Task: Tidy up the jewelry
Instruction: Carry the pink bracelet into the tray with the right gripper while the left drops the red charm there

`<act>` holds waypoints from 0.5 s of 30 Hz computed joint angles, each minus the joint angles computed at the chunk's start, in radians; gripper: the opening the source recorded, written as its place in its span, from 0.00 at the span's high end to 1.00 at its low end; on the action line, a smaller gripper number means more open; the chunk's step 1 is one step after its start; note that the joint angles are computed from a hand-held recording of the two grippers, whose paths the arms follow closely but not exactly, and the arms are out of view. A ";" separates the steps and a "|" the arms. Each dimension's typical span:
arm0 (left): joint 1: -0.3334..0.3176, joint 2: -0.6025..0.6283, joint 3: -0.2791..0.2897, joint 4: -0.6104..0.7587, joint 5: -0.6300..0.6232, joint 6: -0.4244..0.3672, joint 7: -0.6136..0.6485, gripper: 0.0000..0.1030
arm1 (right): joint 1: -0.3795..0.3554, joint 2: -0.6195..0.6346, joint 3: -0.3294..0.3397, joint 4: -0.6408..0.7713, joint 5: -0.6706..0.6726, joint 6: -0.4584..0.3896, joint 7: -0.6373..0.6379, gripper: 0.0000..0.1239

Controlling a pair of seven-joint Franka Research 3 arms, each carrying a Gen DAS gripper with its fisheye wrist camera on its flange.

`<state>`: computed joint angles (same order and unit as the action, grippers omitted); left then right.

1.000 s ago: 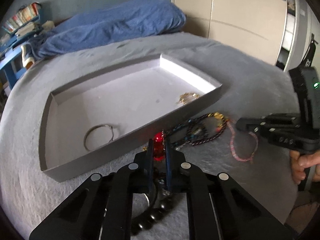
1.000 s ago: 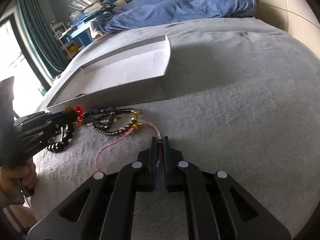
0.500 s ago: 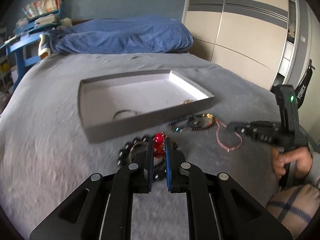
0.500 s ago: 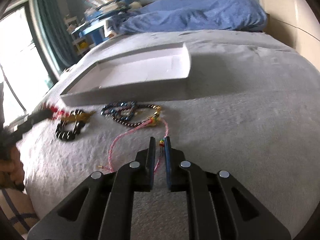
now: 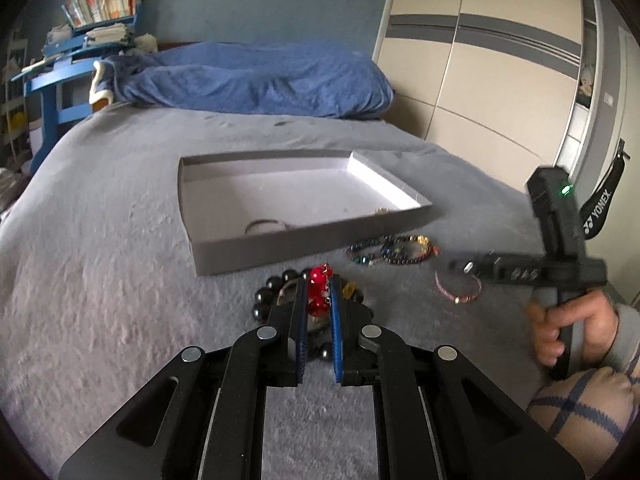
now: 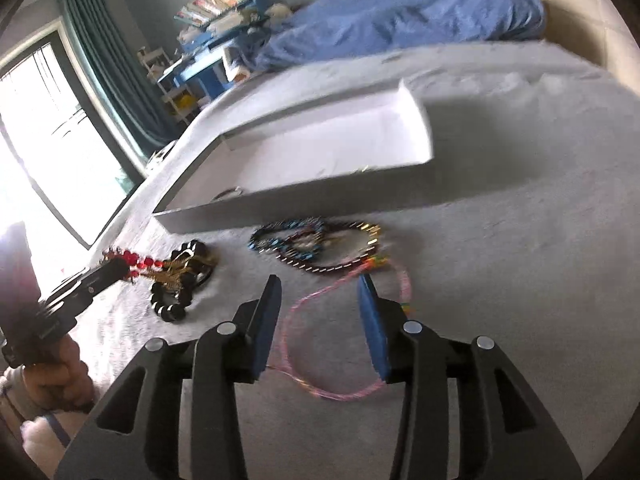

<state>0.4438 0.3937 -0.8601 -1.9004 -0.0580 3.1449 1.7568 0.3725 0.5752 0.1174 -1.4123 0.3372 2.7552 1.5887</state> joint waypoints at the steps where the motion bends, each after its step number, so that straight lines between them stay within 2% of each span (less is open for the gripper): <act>1: 0.002 0.002 -0.003 0.007 -0.001 0.000 -0.001 0.89 | 0.011 0.011 -0.012 0.018 -0.016 -0.023 0.013 0.68; 2: 0.007 0.005 -0.010 0.017 -0.003 0.001 -0.001 0.89 | 0.021 0.017 -0.025 0.029 -0.032 -0.036 0.026 0.72; 3: 0.017 0.008 -0.022 0.022 -0.005 0.001 0.001 0.89 | 0.028 0.019 -0.033 0.034 -0.046 -0.042 0.035 0.85; 5: 0.030 0.015 -0.042 0.039 -0.006 0.003 0.004 0.89 | 0.020 0.016 -0.022 0.030 -0.042 -0.043 0.029 0.98; 10: 0.030 0.020 -0.052 0.084 0.002 -0.010 0.015 0.89 | 0.010 -0.037 -0.001 -0.046 -0.023 0.050 -0.005 0.98; 12: 0.020 0.021 -0.043 0.102 -0.004 -0.016 0.018 0.89 | 0.001 -0.055 0.012 -0.061 -0.009 0.083 -0.029 0.98; 15: -0.019 0.015 0.001 0.133 -0.013 -0.031 0.019 0.89 | -0.004 -0.065 0.021 -0.048 0.002 0.101 -0.060 0.98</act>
